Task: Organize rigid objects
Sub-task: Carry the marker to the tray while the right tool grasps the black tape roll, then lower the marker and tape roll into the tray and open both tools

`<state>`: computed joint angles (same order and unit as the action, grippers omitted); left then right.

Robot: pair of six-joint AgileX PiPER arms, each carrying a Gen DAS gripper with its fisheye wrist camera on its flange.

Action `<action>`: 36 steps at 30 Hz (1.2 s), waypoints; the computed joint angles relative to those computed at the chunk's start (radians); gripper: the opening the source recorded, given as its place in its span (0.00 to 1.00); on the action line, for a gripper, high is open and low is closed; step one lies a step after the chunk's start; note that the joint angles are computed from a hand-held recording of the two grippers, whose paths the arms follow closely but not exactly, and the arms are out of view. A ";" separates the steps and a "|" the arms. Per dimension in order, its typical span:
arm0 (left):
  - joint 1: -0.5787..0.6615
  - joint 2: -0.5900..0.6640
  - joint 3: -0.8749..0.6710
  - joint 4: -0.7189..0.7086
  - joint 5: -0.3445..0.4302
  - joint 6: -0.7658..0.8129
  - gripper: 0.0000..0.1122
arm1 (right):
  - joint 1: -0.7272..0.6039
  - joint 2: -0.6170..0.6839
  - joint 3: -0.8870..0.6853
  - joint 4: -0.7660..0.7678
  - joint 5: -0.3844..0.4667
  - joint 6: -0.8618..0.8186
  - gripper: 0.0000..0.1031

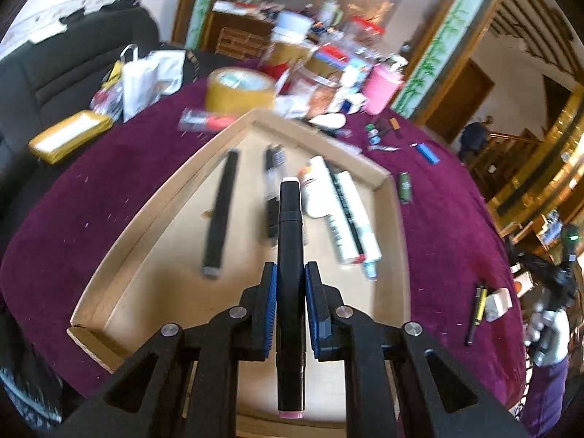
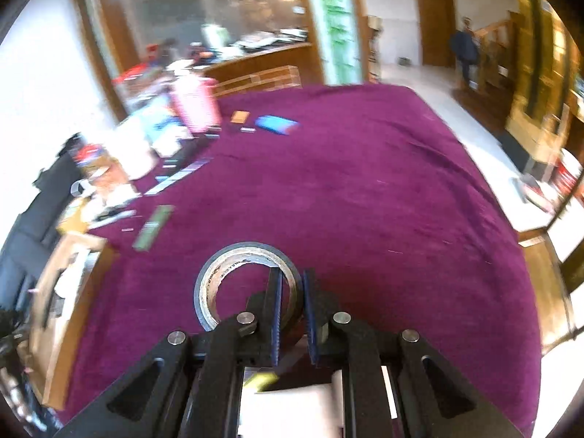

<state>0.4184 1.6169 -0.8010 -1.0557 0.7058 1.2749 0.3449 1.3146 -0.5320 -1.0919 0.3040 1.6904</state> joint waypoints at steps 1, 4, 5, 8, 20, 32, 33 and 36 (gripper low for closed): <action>0.000 0.017 -0.010 0.016 -0.007 -0.016 0.13 | 0.049 0.010 -0.027 0.005 0.015 0.006 0.11; -0.024 0.071 -0.047 0.092 -0.023 -0.100 0.13 | 0.188 0.076 -0.120 0.002 0.031 0.038 0.11; -0.030 0.086 -0.058 0.111 -0.027 -0.118 0.13 | 0.208 0.098 -0.141 0.002 0.019 0.038 0.11; -0.062 0.122 -0.101 0.172 -0.049 -0.183 0.13 | 0.294 0.204 -0.256 0.049 -0.004 -0.014 0.11; -0.046 0.137 -0.152 0.097 -0.034 -0.166 0.50 | 0.451 0.605 -0.739 0.697 0.003 -0.726 0.12; 0.157 0.047 -0.077 -0.047 0.098 0.020 0.61 | 0.516 0.897 -1.151 0.928 0.298 -1.022 0.13; 0.164 0.044 -0.073 -0.055 0.105 0.029 0.61 | 0.517 0.912 -1.171 0.933 0.312 -1.024 0.14; 0.168 0.033 -0.066 -0.056 0.110 0.036 0.61 | 0.530 0.931 -1.214 0.883 0.356 -0.986 0.15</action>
<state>0.5861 1.6499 -0.8672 -1.1114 0.8157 1.3105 0.8752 2.2460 -1.7458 -0.2092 0.6600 0.7047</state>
